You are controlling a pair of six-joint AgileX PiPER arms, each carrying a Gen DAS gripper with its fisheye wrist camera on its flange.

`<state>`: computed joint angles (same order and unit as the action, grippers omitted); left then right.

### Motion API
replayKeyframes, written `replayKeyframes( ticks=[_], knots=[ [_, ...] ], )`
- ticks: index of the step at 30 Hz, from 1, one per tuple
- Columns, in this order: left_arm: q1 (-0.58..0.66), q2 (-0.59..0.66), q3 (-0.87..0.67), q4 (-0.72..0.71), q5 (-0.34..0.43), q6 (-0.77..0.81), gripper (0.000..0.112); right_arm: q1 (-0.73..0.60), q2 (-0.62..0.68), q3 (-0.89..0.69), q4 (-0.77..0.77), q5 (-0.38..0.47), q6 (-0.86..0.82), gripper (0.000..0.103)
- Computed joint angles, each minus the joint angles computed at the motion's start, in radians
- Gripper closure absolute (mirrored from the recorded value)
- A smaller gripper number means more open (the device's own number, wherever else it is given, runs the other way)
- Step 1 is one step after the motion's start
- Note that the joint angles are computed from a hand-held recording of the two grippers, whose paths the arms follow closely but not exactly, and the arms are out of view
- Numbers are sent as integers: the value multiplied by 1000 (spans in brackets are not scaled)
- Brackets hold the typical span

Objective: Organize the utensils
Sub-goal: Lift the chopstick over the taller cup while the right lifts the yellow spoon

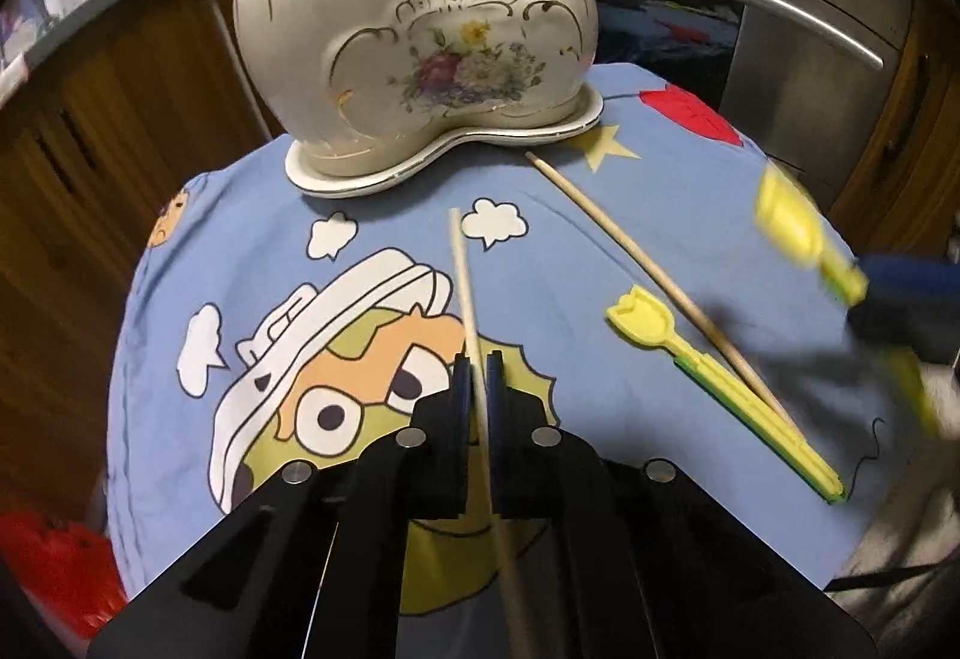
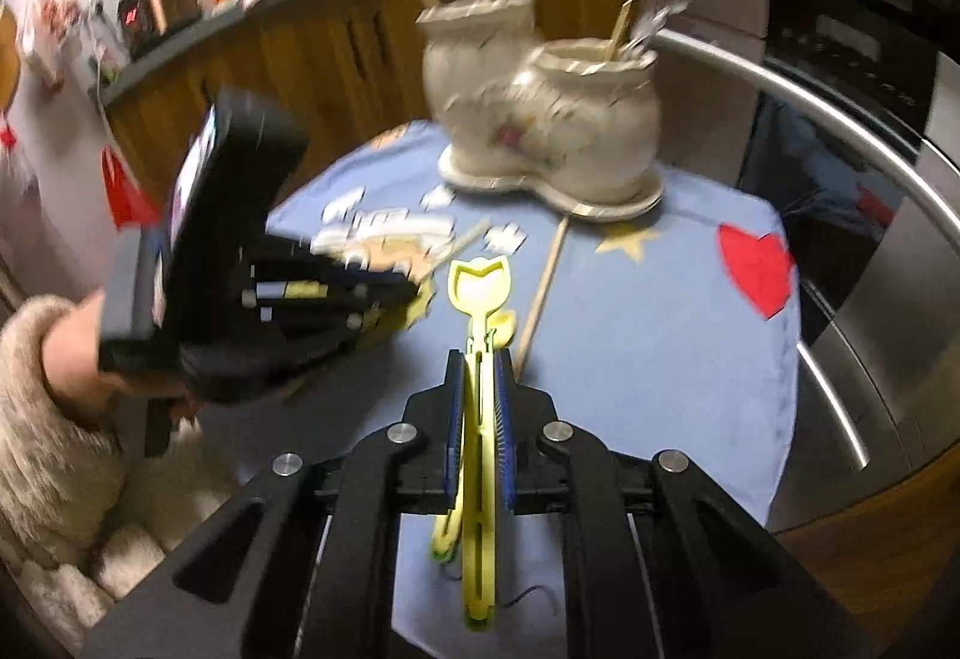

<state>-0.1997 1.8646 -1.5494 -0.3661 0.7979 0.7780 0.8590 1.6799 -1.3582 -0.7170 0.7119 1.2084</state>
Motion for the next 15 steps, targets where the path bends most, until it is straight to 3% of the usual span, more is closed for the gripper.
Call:
replayKeyframes(
  ticks=[6, 11, 15],
  knots=[
    [68, -50, 48, -129, 21, 149, 108, -46, -64, 81, -123, -82, 126, 93],
    [192, -133, 113, -452, 82, 445, 108, -98, -82, 79, -238, -138, 199, 93],
    [256, -136, 55, -687, 141, 531, 108, -160, -64, 18, -341, -206, 260, 93]
  ],
)
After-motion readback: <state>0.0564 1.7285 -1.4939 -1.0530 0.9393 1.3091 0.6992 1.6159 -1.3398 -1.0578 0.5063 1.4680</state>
